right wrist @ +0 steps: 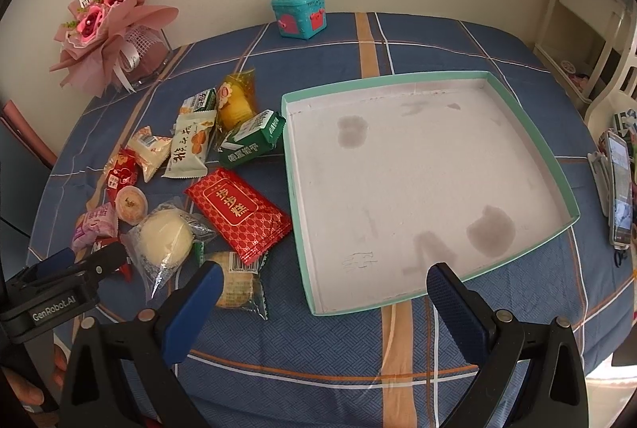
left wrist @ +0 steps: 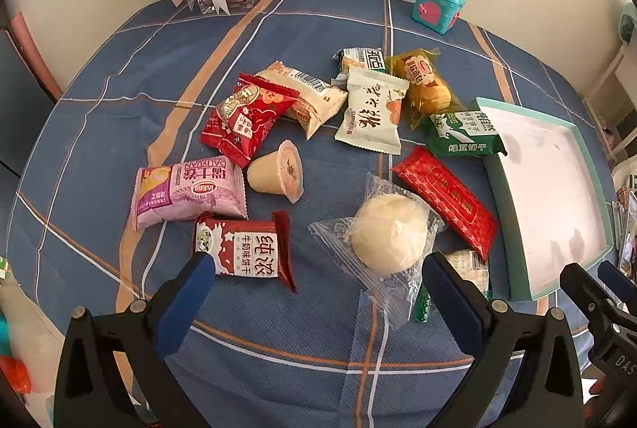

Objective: Organize snacks

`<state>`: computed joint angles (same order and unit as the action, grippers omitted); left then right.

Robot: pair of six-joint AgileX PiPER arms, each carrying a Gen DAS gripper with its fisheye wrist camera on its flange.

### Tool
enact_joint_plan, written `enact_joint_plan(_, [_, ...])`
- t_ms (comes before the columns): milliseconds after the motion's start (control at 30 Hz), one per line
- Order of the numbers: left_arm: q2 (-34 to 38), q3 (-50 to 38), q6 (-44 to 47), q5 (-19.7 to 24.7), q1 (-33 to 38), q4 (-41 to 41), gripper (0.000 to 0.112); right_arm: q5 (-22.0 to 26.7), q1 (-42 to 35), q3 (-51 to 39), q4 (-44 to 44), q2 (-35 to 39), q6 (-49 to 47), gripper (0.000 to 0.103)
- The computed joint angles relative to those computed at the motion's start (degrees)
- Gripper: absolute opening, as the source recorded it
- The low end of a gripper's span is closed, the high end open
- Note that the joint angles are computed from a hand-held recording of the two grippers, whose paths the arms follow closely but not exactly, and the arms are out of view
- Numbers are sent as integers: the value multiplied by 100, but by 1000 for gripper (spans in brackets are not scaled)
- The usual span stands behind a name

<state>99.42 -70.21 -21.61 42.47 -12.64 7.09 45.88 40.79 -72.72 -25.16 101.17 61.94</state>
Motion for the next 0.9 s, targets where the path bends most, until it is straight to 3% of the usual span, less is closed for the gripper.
enact_joint_plan(633, [-204,148,15,-354,51,-131,103,1,-5,-7,2,14,-27,103])
enact_joint_plan(900, [-207,85,-37,-288,61,-124,103,40,-5,-20,35,41,-59,103])
